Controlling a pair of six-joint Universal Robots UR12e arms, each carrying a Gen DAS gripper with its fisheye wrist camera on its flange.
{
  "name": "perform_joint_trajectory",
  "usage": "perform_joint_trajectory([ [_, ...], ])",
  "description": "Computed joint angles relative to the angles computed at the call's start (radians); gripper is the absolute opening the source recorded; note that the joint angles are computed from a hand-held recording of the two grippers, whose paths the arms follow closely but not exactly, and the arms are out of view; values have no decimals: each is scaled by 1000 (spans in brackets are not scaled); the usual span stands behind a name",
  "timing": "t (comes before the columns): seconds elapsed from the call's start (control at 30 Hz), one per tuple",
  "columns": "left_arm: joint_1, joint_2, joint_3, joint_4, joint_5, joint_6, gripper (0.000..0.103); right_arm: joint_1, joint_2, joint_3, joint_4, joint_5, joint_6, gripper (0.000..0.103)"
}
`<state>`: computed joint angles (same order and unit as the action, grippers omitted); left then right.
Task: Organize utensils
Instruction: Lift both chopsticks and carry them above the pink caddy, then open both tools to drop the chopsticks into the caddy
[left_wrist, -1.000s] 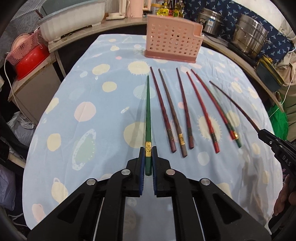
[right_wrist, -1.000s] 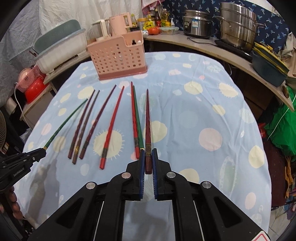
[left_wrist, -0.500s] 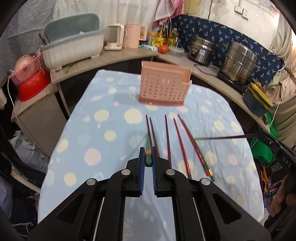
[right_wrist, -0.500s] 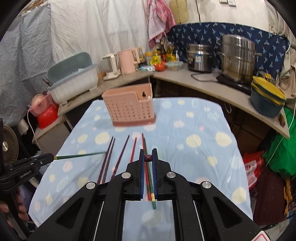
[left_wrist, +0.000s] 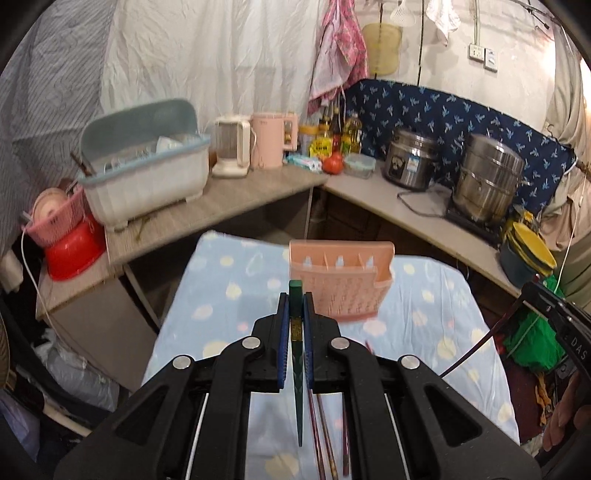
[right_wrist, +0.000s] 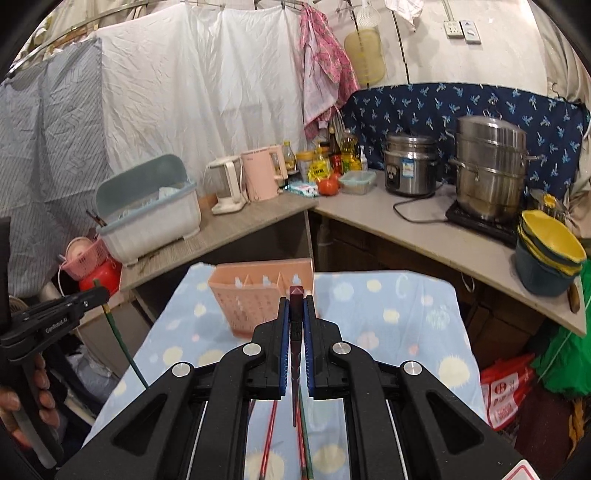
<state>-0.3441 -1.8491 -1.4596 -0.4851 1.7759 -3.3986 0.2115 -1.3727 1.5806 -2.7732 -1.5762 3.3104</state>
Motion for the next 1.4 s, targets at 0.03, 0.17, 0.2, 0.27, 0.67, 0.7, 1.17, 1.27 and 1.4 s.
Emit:
perform_joint_trajectory([
  [0.03, 1, -12, 25, 6, 6, 6, 7, -1, 13, -23, -2, -1, -2, 7],
  [0.17, 8, -64, 131, 21, 18, 17, 7, 0, 68, -120, -15, -11, -19, 7],
  [0.2, 10, -79, 162, 23, 20, 20, 7, 0, 81, -146, -14, -12, -24, 7],
  [0.27, 11, -109, 221, 26, 28, 28, 7, 0, 117, -209, -17, -9, -27, 7],
  [0.67, 16, -294, 469, -39, 63, 76, 7, 10, 298, -432, 57, -33, -27, 7],
  [0.7, 17, -300, 469, -45, 65, 74, 7, 9, 304, -433, 67, -27, -25, 7],
  [1.17, 23, -331, 436, -110, 80, 29, 22, 13, 321, -375, 112, -54, -8, 39],
  [1.27, 20, -319, 416, -95, 91, 23, 37, 15, 307, -352, 90, -61, -6, 43],
  [1.4, 15, -303, 394, -91, 95, 29, 37, 15, 285, -323, 71, -60, -11, 44],
])
